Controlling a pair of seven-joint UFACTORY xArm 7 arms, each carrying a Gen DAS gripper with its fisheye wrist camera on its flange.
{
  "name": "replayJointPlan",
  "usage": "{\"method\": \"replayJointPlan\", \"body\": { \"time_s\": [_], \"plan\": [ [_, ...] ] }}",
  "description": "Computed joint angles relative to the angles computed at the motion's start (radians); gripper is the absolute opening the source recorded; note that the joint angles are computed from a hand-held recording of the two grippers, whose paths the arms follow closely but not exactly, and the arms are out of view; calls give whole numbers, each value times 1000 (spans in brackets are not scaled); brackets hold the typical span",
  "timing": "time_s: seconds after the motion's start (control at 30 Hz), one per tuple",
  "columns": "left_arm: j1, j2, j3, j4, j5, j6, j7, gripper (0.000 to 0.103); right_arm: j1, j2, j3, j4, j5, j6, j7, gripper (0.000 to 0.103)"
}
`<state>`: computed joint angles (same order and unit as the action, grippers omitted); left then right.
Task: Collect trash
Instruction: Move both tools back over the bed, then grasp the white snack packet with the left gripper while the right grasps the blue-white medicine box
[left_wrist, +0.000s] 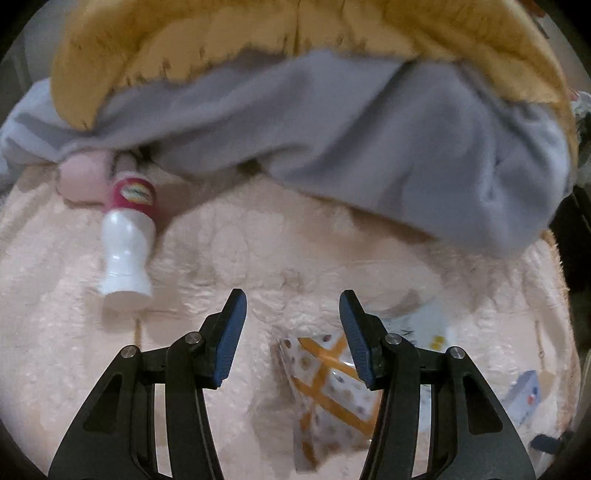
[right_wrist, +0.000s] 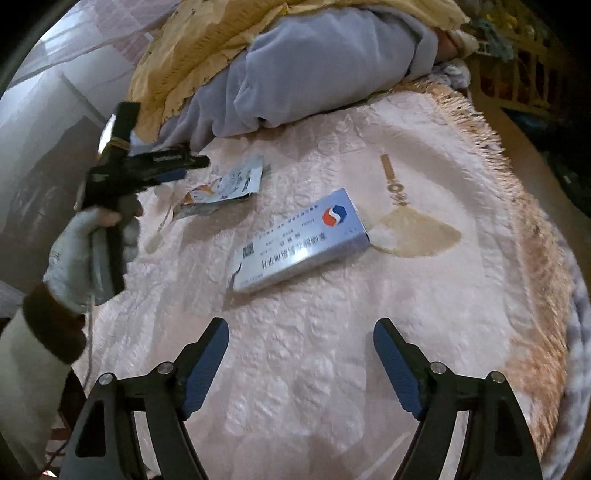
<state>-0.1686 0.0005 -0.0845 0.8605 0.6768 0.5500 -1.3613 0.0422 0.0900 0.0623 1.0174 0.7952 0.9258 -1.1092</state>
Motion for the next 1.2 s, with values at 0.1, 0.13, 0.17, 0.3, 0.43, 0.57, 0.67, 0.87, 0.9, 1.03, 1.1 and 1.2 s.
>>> {"method": "replayJointPlan", "body": {
  "time_s": [0.1, 0.13, 0.17, 0.3, 0.43, 0.57, 0.67, 0.87, 0.9, 1.03, 1.1, 1.2],
  "plan": [
    [5, -7, 5, -65, -84, -71, 100, 51, 6, 40, 10, 40, -6, 9, 26, 79],
    [6, -26, 5, -98, -110, -103, 117, 51, 8, 54, 14, 54, -8, 8, 35, 79],
    [6, -65, 6, -161, -172, -168, 157, 51, 10, 64, 19, 64, -10, 4, 45, 79],
    [2, -219, -46, -322, -273, -216, 212, 51, 19, 97, 38, 95, -9, -26, 89, 80],
    [-19, -374, -95, -432, -370, -231, 255, 51, 37, 119, 59, 110, -17, -90, 145, 81],
    [8, -497, -180, -471, -407, -212, 220, 51, 85, 140, 88, 113, -53, -203, 227, 84],
    [22, -521, -243, -452, -399, -173, 187, 51, 125, 141, 115, 101, -95, -298, 258, 84],
    [22, -489, -234, -422, -411, -176, 198, 51, 172, 143, 150, 33, -236, -506, 267, 74],
    [27, -486, -235, -421, -408, -179, 194, 51, 169, 134, 154, 12, -248, -539, 243, 64],
    [74, -389, -249, -384, -377, -272, 148, 58, 122, 91, 171, -17, -201, -509, 117, 55],
    [111, -331, -273, -352, -339, -310, 106, 58, 109, 69, 151, -29, -191, -488, 74, 54],
    [156, -225, -294, -296, -266, -374, 32, 61, 87, 44, 117, -35, -159, -431, 35, 53]
  ]
}}
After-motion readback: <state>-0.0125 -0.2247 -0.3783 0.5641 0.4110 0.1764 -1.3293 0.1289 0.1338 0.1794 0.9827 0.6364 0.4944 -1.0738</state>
